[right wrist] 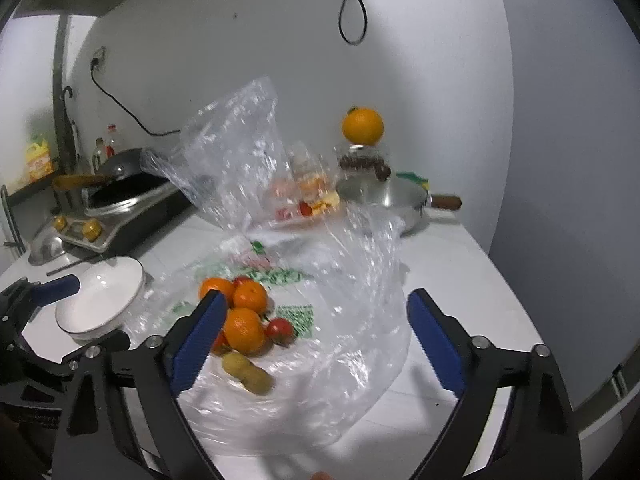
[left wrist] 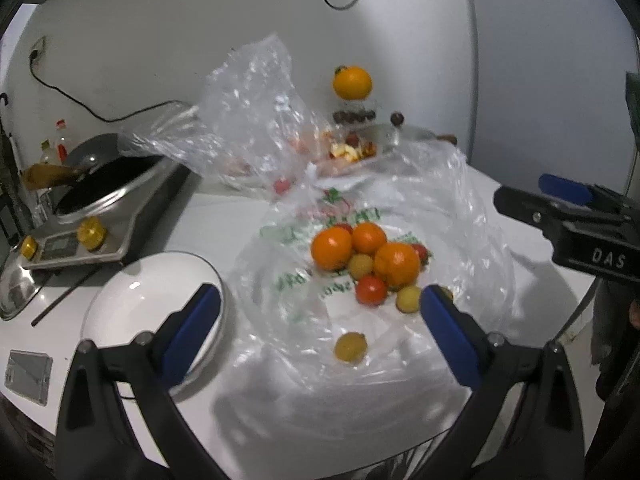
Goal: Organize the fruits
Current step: 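Lower both grippers toward the fruits lying on the plastic bag, then grasp a small yellow fruit with the left gripper while the right grasps a brown fruit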
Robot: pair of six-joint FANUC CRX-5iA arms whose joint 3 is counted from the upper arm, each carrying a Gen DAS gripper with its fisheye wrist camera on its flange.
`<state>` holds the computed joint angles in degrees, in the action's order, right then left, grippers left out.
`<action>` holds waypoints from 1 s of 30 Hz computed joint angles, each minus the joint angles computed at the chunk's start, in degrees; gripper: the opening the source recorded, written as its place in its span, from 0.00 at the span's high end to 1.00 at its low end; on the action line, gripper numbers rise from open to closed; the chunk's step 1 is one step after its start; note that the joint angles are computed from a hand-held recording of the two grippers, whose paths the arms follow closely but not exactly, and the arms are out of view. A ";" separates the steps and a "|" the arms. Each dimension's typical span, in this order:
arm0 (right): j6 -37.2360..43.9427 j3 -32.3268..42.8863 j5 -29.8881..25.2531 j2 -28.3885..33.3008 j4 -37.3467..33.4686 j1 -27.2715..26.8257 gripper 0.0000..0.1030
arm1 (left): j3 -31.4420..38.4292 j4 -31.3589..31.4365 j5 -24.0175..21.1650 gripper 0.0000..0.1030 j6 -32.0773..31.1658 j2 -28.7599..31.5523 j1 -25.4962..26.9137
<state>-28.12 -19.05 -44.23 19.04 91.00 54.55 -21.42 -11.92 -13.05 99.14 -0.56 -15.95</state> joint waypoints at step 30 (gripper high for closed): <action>15.20 2.85 19.51 4.95 -8.20 -3.37 0.56 | -1.23 23.77 -1.30 0.70 -26.12 8.13 0.54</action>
